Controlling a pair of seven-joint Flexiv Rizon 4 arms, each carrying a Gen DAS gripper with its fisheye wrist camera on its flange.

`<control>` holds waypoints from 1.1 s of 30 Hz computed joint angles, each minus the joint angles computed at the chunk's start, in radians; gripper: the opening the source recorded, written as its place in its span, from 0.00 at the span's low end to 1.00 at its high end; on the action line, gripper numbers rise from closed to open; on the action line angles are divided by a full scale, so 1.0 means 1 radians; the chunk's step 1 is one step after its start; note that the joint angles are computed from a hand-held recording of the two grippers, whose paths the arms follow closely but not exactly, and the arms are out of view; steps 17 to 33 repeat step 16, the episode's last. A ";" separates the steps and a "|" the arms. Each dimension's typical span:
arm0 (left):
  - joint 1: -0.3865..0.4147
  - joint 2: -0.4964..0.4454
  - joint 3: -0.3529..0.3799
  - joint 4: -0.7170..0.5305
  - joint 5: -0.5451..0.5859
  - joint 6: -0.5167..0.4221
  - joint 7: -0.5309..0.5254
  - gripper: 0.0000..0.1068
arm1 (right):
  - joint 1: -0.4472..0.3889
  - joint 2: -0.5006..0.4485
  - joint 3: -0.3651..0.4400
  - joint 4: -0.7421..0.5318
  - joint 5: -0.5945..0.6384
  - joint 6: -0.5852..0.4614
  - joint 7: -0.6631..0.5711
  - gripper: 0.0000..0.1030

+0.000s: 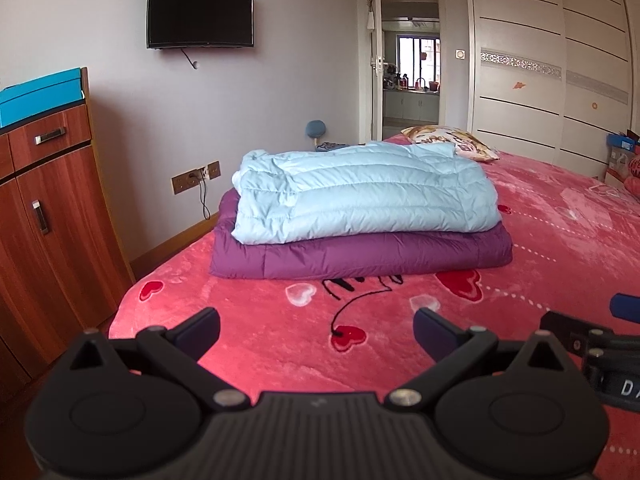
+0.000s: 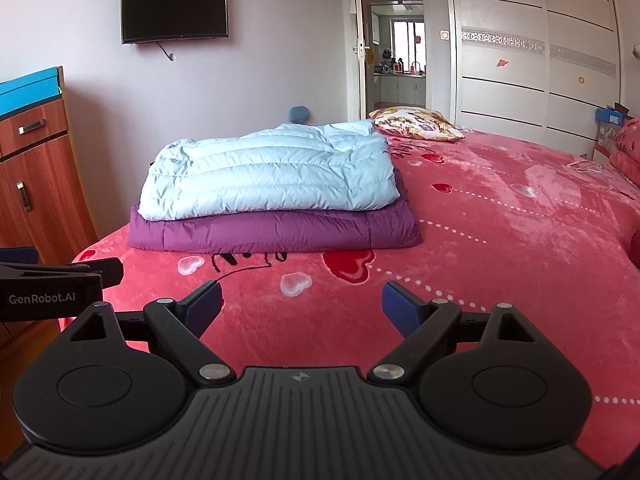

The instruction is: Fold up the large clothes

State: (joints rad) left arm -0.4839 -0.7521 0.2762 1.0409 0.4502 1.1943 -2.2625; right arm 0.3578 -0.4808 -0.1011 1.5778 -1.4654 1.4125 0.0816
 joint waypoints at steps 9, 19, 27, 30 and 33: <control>0.019 -0.023 -0.046 -0.020 -0.045 -0.001 0.047 0.95 | 0.000 -0.004 -0.012 0.006 0.042 -0.001 -0.005 1.00; 0.013 -0.070 -0.078 -0.086 -0.096 -0.009 0.142 0.95 | -0.019 0.017 -0.029 0.023 -0.035 -0.019 0.099 1.00; 0.013 -0.070 -0.078 -0.086 -0.096 -0.009 0.142 0.95 | -0.019 0.017 -0.029 0.023 -0.035 -0.019 0.099 1.00; 0.013 -0.070 -0.078 -0.086 -0.096 -0.009 0.142 0.95 | -0.019 0.017 -0.029 0.023 -0.035 -0.019 0.099 1.00; 0.013 -0.070 -0.078 -0.086 -0.096 -0.009 0.142 0.95 | -0.019 0.017 -0.029 0.023 -0.035 -0.019 0.099 1.00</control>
